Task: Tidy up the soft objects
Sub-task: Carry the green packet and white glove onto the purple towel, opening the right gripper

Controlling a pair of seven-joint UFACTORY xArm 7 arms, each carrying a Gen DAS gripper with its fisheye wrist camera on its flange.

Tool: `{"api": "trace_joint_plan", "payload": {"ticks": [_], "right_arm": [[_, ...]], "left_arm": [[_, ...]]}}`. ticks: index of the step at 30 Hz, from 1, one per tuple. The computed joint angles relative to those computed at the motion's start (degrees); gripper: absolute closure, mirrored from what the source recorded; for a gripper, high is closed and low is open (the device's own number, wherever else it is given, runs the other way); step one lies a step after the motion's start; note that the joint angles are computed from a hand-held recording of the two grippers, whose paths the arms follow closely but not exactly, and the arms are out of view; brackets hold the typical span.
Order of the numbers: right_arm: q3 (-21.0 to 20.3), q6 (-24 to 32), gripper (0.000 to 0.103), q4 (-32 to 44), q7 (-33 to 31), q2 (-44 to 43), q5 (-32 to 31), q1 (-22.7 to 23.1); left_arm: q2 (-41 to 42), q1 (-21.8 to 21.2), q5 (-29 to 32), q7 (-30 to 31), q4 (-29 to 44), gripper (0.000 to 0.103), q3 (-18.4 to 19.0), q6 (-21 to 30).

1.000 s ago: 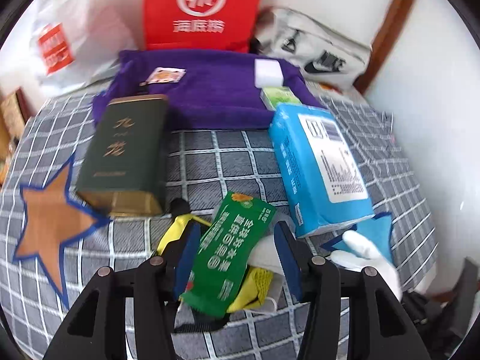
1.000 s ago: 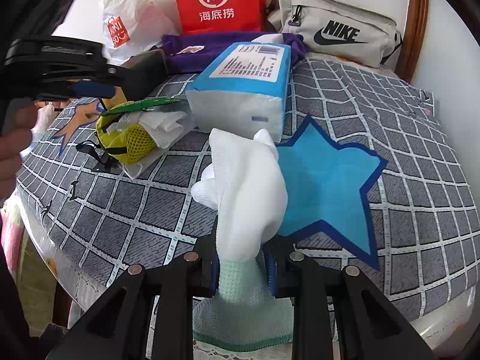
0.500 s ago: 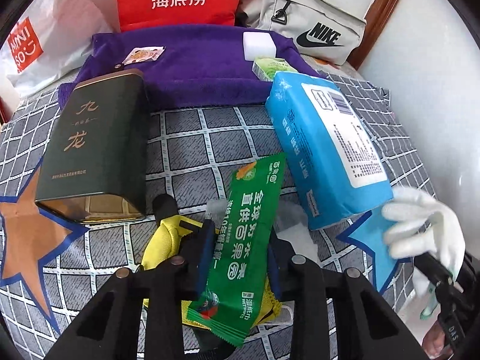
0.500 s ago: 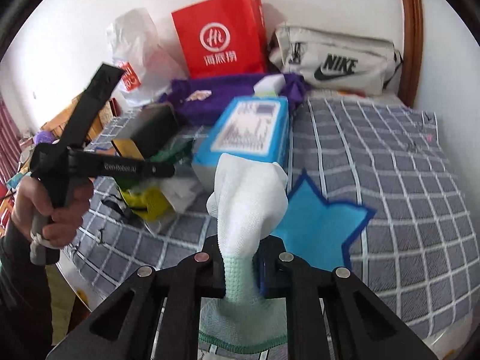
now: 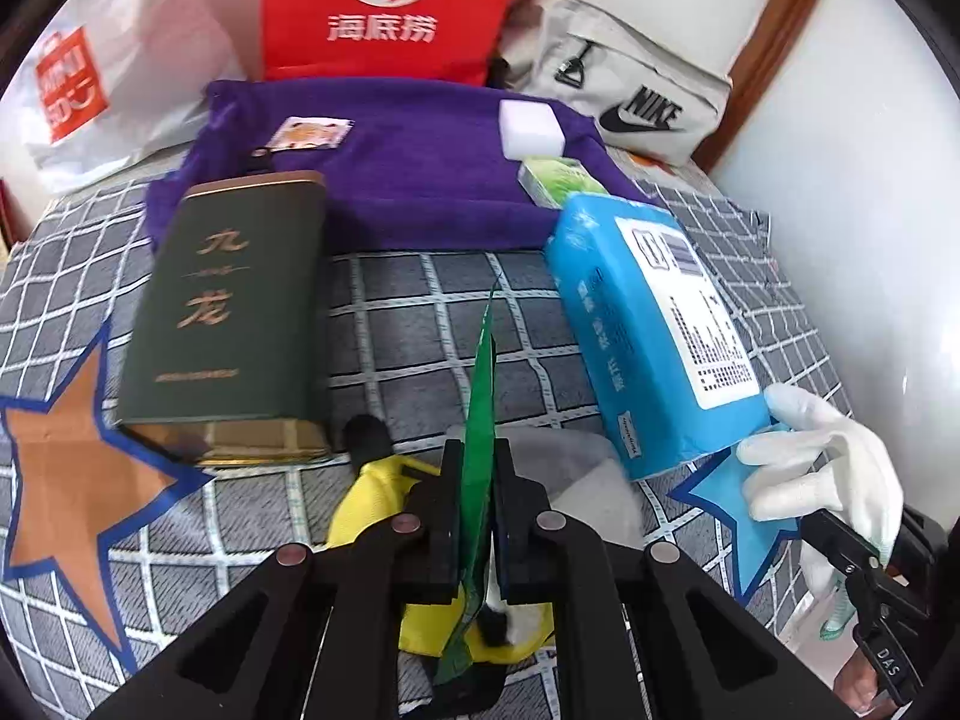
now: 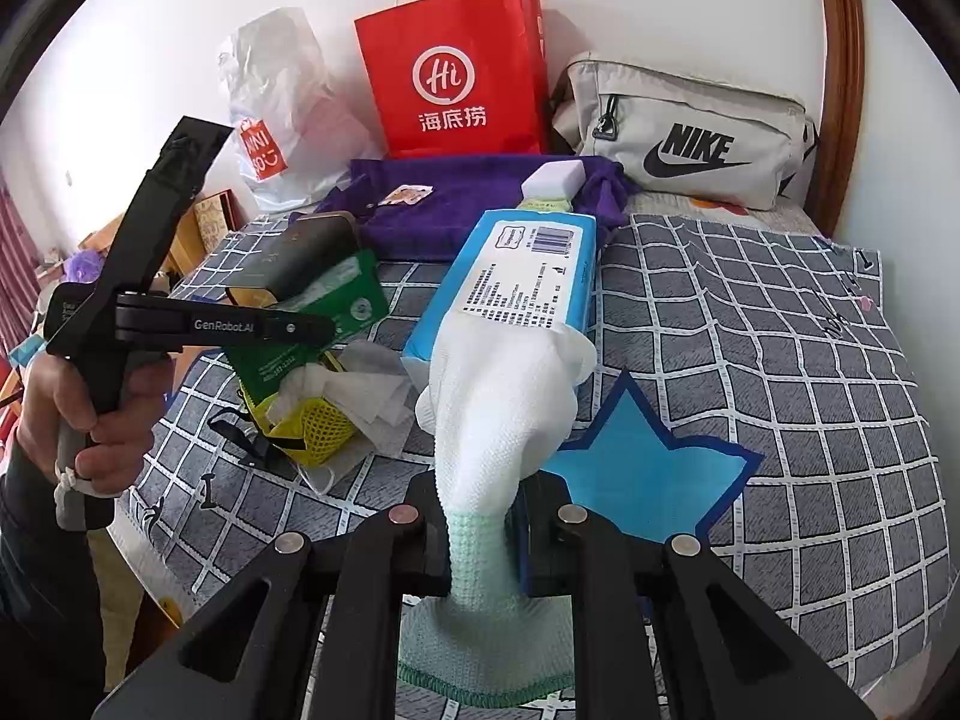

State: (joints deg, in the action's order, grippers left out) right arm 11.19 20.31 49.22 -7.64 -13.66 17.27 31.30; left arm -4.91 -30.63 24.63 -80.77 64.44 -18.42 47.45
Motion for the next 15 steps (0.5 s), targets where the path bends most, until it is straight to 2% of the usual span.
{"api": "trace_joint_plan", "payload": {"ticks": [6, 10, 15], "right_arm": [[1.54, 0.77, 0.089, 0.59, 3.08, -0.11, -3.44, -0.9], [2.41, 1.66, 0.089, 1.54, 6.16, 0.09, -6.48, -1.65], [2.98, 2.0, 0.089, 2.84, 8.45, 0.18, -9.43, -2.2]], "left_arm": [[-7.6, 0.79, -0.27, -4.21, -4.81, 0.095, -1.73, 1.97], [-14.03, 2.07, -1.92, -8.1, -9.65, 0.095, -3.83, 2.37], [-18.93, 3.37, -5.11, -9.61, -13.54, 0.095, -5.82, 4.37]]}}
